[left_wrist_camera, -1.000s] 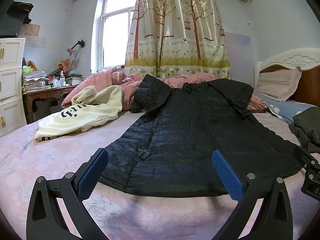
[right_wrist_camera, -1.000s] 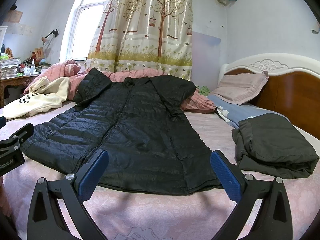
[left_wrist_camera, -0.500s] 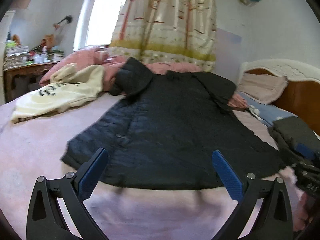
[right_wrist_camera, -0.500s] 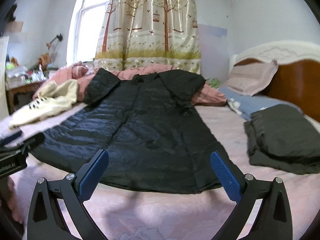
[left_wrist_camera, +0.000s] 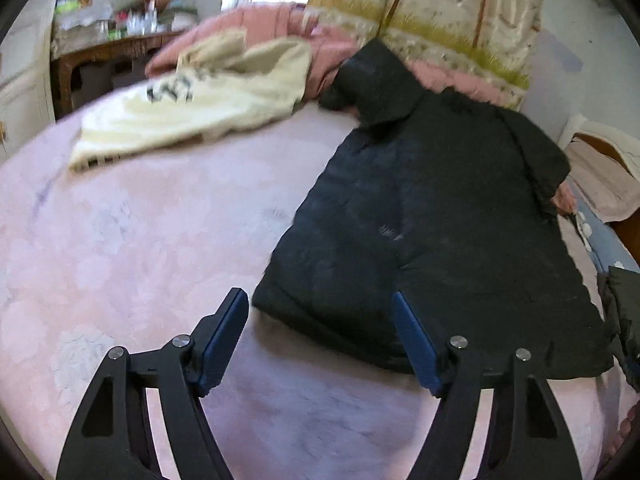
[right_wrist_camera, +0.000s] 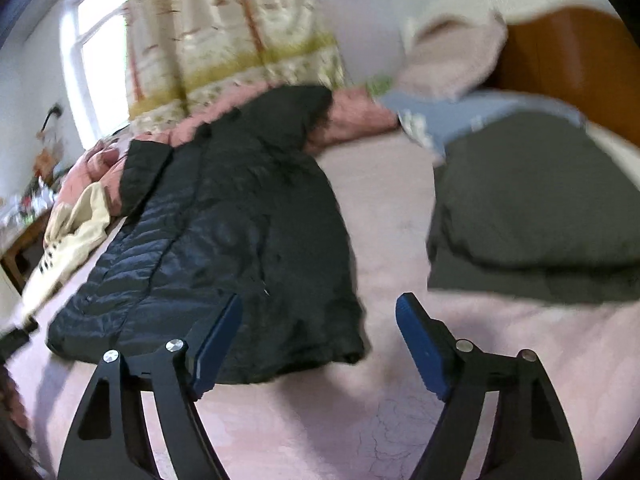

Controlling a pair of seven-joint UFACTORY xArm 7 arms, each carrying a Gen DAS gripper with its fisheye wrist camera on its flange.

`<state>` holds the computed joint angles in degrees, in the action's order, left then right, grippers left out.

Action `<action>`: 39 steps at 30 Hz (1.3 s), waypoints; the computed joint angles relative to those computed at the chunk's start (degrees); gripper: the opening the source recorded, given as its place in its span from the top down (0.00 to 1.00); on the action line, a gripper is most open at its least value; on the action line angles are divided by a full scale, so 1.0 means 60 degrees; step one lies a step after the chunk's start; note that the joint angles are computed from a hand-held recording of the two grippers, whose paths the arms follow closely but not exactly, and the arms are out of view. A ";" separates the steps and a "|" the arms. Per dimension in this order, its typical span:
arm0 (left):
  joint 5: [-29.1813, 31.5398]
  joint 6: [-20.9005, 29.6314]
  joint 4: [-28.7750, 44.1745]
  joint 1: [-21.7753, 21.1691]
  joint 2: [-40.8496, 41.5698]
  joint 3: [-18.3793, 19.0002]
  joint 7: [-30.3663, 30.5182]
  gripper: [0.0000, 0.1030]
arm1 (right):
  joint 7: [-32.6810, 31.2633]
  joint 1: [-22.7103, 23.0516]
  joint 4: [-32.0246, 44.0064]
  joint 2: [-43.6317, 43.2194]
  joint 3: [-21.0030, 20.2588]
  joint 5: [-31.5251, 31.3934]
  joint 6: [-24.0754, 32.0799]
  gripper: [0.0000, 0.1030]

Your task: Fold large clothes

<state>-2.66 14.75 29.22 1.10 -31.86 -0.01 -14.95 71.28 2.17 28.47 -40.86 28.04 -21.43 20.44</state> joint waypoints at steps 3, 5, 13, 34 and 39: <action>-0.2337 0.0447 0.0344 -0.2300 0.0569 0.2305 0.1542 0.30 | -0.0102 0.0194 -0.0123 0.0631 -0.0434 0.0337 -0.0234 0.27; -0.2826 0.0334 0.0337 -0.2436 0.0718 0.2314 0.1636 0.30 | -0.0201 0.0341 -0.0126 0.1070 -0.0677 0.0502 -0.0651 0.27; -0.1584 -0.0132 0.0192 -0.1310 0.0867 0.0582 0.1362 0.95 | -0.0941 0.0704 0.0330 0.2271 -0.1051 0.0502 -0.1144 0.77; 0.0184 0.3310 -0.2374 -0.0731 -0.6913 -0.0564 0.0441 0.96 | -0.0211 0.3006 -0.0656 -0.4279 0.0855 0.0968 0.3958 0.93; 0.0335 0.3564 -0.2448 -0.0755 -0.6956 -0.0696 0.0360 0.96 | -0.0498 0.2992 -0.0467 -0.4137 0.0931 0.0998 0.4354 0.93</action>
